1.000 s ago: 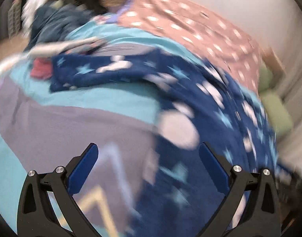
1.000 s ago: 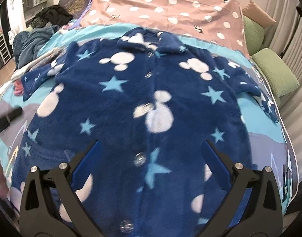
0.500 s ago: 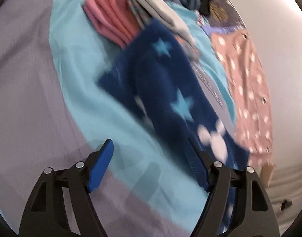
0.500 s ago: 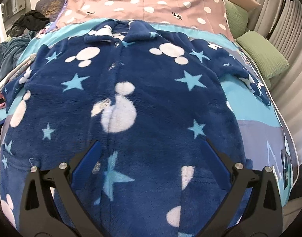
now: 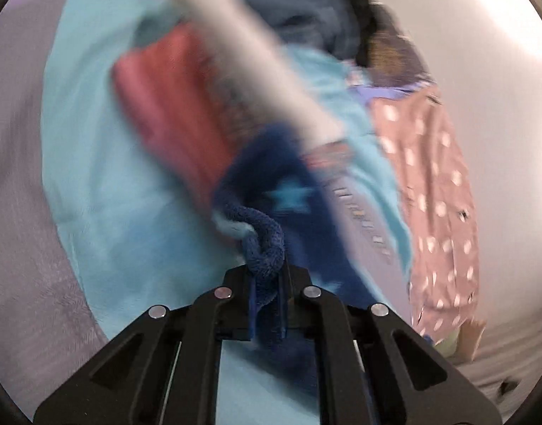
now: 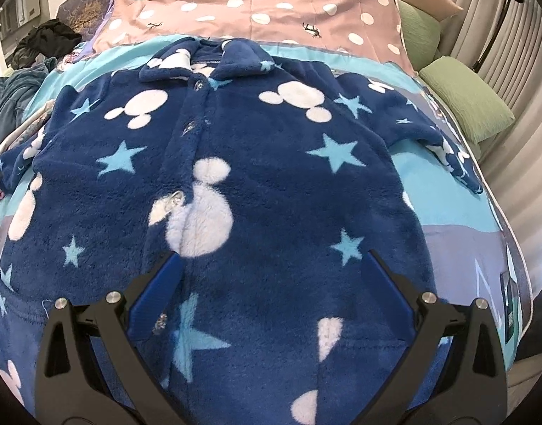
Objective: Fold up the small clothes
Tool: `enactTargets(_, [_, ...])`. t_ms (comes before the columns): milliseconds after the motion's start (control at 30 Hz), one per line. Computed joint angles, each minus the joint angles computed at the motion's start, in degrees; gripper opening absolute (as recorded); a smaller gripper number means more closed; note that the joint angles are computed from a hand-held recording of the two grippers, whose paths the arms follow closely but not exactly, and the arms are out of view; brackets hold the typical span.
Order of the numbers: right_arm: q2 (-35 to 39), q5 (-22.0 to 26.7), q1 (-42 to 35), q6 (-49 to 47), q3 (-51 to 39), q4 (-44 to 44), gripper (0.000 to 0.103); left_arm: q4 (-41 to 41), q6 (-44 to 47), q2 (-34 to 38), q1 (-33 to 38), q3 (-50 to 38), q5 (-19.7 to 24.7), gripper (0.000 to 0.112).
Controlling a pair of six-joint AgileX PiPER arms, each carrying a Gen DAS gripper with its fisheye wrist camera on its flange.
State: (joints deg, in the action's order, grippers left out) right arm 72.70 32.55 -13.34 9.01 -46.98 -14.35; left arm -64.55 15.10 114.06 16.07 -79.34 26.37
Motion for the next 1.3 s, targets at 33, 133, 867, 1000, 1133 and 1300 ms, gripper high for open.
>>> enactTargets(33, [0.1,-0.1,-0.4,-0.7,-0.2,0.6,0.101,-0.3,1.9,-2.4,-0.4,0.5,0.0,0.009])
enactTargets(133, [0.1,-0.6,-1.3,-2.9,-0.7,2.7,0.101,4.8,1.6,-8.7,-3.2,-2.4,1.6,0.009])
enactTargets(867, [0.3,-0.6,-23.6,-36.7,-3.7,30.5,0.094,54.3,-23.9,4.3,-53.4,-37.2,18.6,0.062])
enactTargets(1000, [4.4,6.5,-26.2,-47.8,-9.2,39.5,0.057,74.8,-36.9,-6.3,-54.3,-19.2,9.6,0.073])
enactTargets(1133, [10.5,18.2,-25.6,-54.9,-17.4,50.4,0.043,97.7,-55.6,-15.3,-51.9,-5.2,8.5,0.089])
enactTargets(1300, [21.1,30.8,-18.5,-55.2,-28.7,58.8,0.047,97.3,-59.1,-14.4,-44.2,-3.4,11.9,0.090])
